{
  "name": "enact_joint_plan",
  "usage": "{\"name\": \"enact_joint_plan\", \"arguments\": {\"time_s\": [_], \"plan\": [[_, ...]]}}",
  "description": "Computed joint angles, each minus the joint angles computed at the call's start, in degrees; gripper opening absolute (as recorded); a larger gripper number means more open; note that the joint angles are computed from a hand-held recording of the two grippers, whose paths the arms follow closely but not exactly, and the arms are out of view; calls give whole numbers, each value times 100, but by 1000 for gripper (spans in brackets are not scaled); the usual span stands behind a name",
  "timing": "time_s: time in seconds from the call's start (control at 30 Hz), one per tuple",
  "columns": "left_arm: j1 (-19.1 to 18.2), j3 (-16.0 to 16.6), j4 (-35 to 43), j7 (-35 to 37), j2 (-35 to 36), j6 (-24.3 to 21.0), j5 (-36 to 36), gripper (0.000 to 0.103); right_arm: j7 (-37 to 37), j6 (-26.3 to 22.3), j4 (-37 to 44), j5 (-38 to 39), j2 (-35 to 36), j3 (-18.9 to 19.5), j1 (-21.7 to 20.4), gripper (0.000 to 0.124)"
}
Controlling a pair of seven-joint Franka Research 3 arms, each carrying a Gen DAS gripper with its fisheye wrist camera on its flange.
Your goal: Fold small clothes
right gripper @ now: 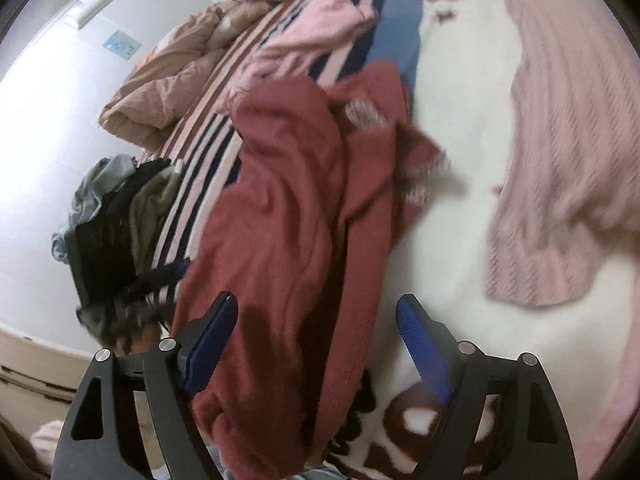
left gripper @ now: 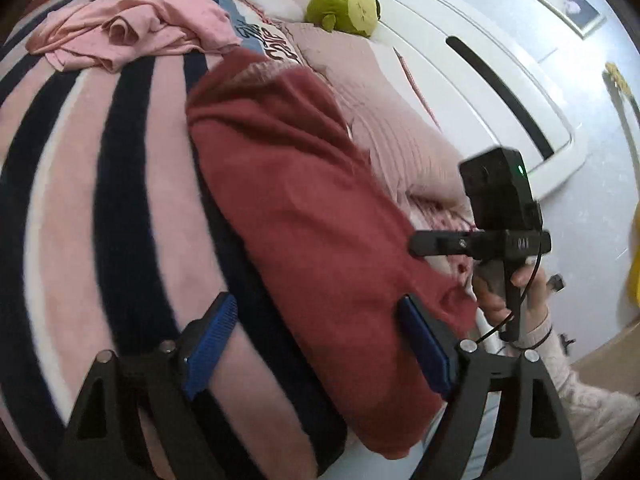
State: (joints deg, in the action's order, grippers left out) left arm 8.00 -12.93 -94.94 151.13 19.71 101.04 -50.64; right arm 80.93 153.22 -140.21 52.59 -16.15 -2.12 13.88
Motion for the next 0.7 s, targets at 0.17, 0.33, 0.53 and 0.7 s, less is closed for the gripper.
{"name": "enact_joint_plan", "arguments": {"time_s": [0.17, 0.33, 0.53, 0.7], "plan": [[-114, -24, -149, -282, -98, 221, -159, 20, -1189, 68, 383, 1645, 560, -124, 285, 27], [-179, -4, -128, 58, -483, 763, -363, 14, -1564, 564, 741, 2020, 712, 168, 233, 21], [-52, 165, 616, 164, -628, 962, -596, 14, -1751, 985, 1849, 1859, 1018, 320, 281, 20], [194, 337, 1267, 137, -652, 1170, -682, 14, -1646, 979, 3320, 1358, 1770, 539, 331, 20]]}}
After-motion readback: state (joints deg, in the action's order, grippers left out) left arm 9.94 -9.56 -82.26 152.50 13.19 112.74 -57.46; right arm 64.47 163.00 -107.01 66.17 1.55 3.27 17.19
